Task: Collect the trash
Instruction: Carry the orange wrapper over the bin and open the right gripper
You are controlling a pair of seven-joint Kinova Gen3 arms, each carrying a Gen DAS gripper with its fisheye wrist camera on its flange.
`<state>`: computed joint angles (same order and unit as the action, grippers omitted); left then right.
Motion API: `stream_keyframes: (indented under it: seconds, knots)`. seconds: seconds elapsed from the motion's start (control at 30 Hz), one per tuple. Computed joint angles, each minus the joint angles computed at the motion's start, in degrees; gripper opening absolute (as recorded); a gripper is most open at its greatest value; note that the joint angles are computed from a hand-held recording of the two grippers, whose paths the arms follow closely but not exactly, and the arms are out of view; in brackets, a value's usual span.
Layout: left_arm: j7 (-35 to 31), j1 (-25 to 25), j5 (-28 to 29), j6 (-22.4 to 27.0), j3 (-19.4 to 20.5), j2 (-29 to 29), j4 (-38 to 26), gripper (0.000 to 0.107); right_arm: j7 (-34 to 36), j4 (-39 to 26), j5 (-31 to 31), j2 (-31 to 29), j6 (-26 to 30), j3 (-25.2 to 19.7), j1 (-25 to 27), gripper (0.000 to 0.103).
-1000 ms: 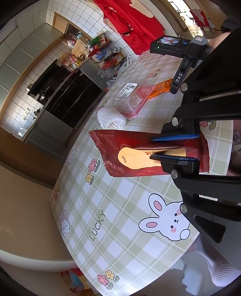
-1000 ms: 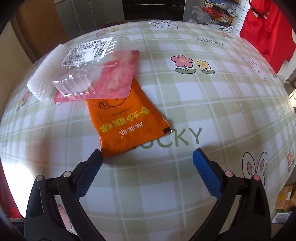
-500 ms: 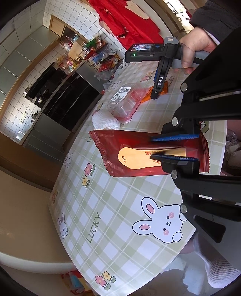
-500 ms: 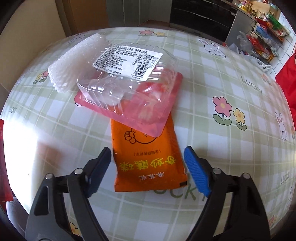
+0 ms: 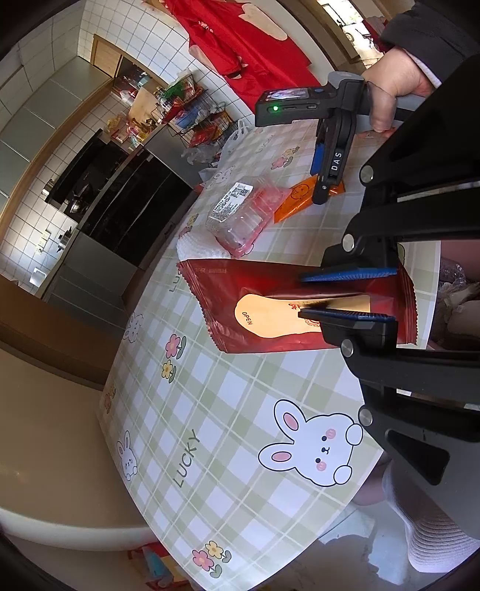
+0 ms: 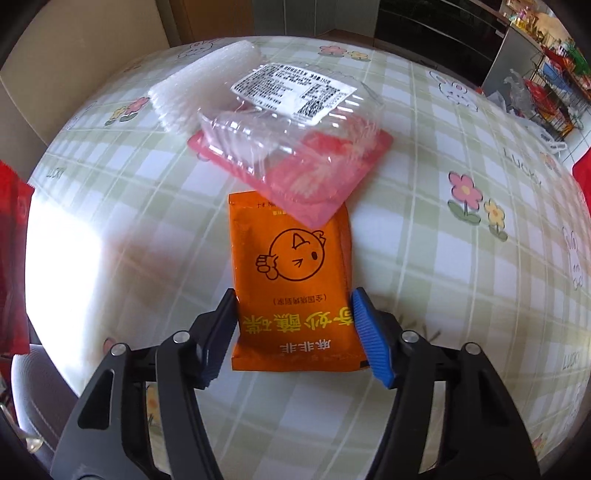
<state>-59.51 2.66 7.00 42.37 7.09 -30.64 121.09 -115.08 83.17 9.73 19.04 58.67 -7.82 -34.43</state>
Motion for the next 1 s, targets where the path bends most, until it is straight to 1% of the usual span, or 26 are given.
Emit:
stream_keyframes:
  seconds: [0.23,0.33,0.4,0.47,0.53,0.63,0.73,0.83,1.0]
  knots:
    - [0.3,0.2,-0.3,2.0,0.8,-2.3,-0.6,0.014,-4.0,9.1,-5.2,-6.8,-6.3,-1.6,1.5,0.062]
    - [-0.5,1.6,0.4,3.3,0.1,-3.0,-0.7,0.014,-6.5,13.9,-7.2,-11.1,-10.6,-2.6,2.0,0.062]
    - [-1.3,2.6,1.3,3.9,-0.6,-3.6,-0.7,0.014,-9.0,16.4,-7.4,-13.8,-13.1,-3.0,2.2,0.062]
    - [-1.2,2.3,1.3,4.8,0.0,-4.3,-1.1,0.014,-10.7,18.0,-7.6,-16.0,-14.8,-3.6,2.6,0.062]
    - [-1.3,2.1,1.1,5.7,0.3,-5.2,-1.7,0.014,-13.1,18.9,-6.5,-17.7,-15.9,-4.5,2.6,0.062]
    - [-1.5,1.7,0.8,6.9,0.8,-6.1,-2.7,0.014,-16.9,19.6,-3.7,-20.7,-16.2,-6.2,2.3,0.062]
    - [-1.6,1.6,0.7,8.3,1.5,-6.6,-4.1,0.014,-19.2,20.4,-1.8,-24.0,-16.2,-7.9,2.7,0.062]
    - [-2.0,1.9,0.6,9.3,2.5,-7.2,-5.3,0.014,-19.9,21.8,-1.7,-27.8,-16.6,-9.2,3.8,0.062]
    - [-1.8,2.2,0.9,11.0,4.3,-8.4,-7.0,0.014,-20.0,23.3,-2.4,-33.5,-15.4,-11.4,6.0,0.062]
